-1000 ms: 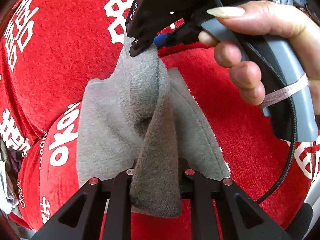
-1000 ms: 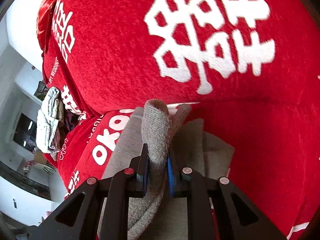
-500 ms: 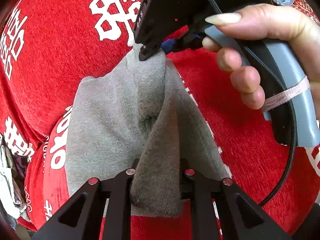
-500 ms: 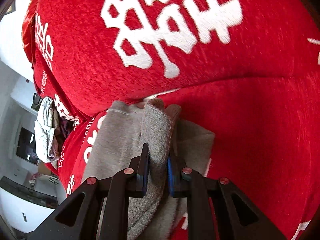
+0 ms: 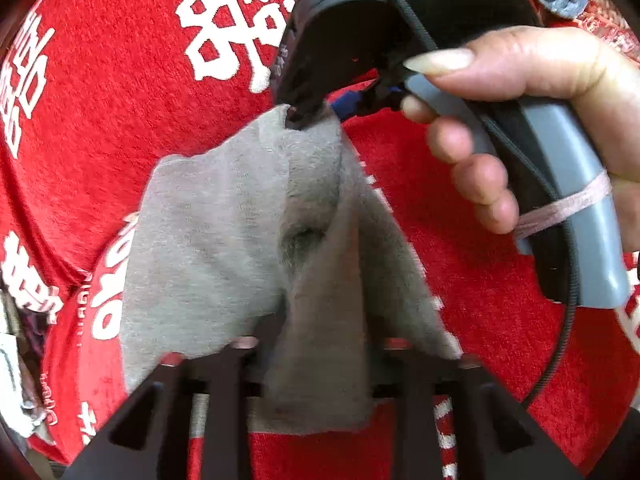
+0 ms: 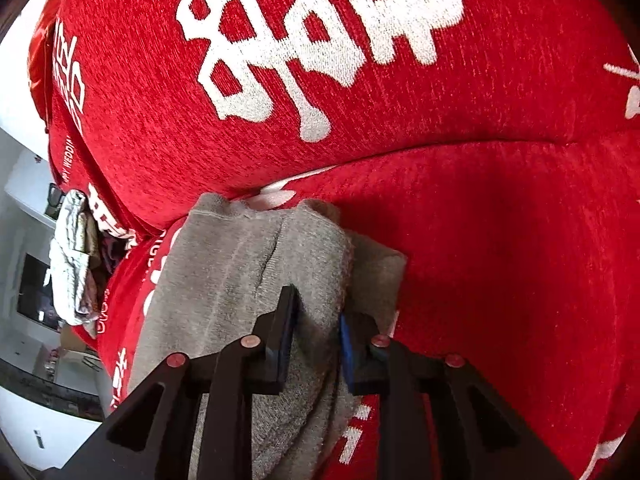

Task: Fold small clothes
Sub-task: 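Open both tools and release the folded grey sweater, then press the folded sweater flat with both open tools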

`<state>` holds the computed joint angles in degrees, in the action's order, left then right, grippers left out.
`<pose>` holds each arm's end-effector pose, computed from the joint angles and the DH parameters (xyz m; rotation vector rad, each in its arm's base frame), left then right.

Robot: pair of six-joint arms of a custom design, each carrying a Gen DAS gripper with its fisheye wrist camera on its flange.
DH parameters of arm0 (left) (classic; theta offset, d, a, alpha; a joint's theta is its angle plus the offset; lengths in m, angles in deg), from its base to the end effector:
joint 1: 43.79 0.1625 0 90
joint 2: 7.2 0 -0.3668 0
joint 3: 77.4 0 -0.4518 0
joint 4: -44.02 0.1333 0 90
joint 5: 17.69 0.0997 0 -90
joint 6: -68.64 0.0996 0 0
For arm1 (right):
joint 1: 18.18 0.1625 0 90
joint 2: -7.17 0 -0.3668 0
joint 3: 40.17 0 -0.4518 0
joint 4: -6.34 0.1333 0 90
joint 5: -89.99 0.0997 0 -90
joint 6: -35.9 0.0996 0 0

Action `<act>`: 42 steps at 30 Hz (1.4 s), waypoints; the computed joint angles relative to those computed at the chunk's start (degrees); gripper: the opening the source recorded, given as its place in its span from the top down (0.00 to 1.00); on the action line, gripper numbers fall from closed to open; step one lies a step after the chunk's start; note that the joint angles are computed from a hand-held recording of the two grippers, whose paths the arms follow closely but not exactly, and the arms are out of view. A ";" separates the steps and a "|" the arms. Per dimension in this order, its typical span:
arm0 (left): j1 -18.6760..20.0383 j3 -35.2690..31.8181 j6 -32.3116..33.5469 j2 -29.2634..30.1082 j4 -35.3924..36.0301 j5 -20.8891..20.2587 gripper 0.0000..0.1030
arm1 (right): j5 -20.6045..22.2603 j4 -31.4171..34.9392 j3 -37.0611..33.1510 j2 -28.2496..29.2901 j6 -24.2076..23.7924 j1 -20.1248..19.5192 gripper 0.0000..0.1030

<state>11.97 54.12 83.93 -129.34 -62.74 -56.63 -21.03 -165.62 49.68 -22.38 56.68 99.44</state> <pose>-0.0269 -0.4142 0.3502 0.8845 2.0837 -0.3218 0.3970 -0.5483 -0.0987 0.0697 -2.8763 0.7204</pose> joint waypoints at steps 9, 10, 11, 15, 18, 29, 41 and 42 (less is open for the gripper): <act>4.30 -7.20 0.76 -3.91 9.57 -17.05 0.37 | -2.84 -7.58 5.20 -4.34 1.65 3.25 0.48; 5.24 -8.54 1.53 -4.37 10.92 -20.11 0.37 | -2.07 -8.67 5.79 -4.85 0.42 3.89 0.48; 6.59 -10.38 2.22 -4.55 12.26 -23.58 0.37 | -0.89 -9.28 6.00 -5.04 -0.84 4.45 0.48; 9.86 -14.84 2.03 -2.24 10.09 -27.93 0.37 | 5.99 -6.99 4.56 -3.83 -2.51 5.19 0.48; 13.29 -18.55 0.41 2.26 5.57 -28.66 0.37 | 5.71 -2.13 1.80 -1.24 -3.01 5.85 0.48; 18.21 -19.10 2.75 6.05 -0.68 -18.36 0.37 | -1.90 -5.67 7.31 -2.89 5.08 5.84 0.60; 21.22 -19.66 2.14 3.37 0.82 -20.24 0.37 | 3.89 -11.02 9.38 -0.61 3.46 12.16 0.52; 21.46 -19.36 2.61 3.48 0.27 -19.54 0.37 | 1.73 -9.85 9.45 -0.46 4.65 12.35 0.52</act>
